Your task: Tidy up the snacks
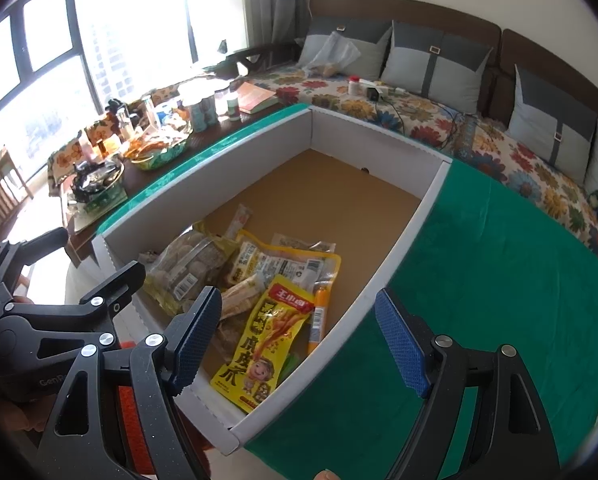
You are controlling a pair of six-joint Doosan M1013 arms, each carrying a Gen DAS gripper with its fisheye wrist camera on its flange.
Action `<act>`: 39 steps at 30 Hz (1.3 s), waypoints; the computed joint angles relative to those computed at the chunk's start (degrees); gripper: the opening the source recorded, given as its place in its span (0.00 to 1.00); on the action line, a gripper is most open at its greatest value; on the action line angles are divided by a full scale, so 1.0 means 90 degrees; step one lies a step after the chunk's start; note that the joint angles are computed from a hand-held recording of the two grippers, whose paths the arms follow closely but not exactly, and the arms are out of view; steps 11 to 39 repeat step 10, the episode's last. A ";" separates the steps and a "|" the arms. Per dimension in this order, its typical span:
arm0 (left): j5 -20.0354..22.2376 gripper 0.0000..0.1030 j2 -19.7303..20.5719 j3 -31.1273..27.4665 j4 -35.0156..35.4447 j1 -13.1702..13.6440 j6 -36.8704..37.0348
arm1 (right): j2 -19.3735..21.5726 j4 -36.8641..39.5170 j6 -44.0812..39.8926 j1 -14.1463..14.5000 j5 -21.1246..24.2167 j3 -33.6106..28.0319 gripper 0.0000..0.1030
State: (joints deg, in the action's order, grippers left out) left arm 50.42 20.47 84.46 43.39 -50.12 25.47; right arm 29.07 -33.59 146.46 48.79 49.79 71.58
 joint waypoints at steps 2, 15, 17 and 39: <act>-0.0024 1.00 0.0008 -0.0006 -0.0017 0.0006 0.0023 | 0.0003 -0.0004 -0.0009 0.0002 0.0002 -0.0002 0.80; -0.0027 1.00 0.0044 -0.0033 -0.0144 0.0041 0.0042 | 0.0010 0.0035 -0.0009 -0.0012 -0.0023 0.0016 0.80; -0.0027 1.00 0.0044 -0.0033 -0.0144 0.0041 0.0042 | 0.0010 0.0035 -0.0009 -0.0012 -0.0023 0.0016 0.80; -0.0027 1.00 0.0044 -0.0033 -0.0144 0.0041 0.0042 | 0.0010 0.0035 -0.0009 -0.0012 -0.0023 0.0016 0.80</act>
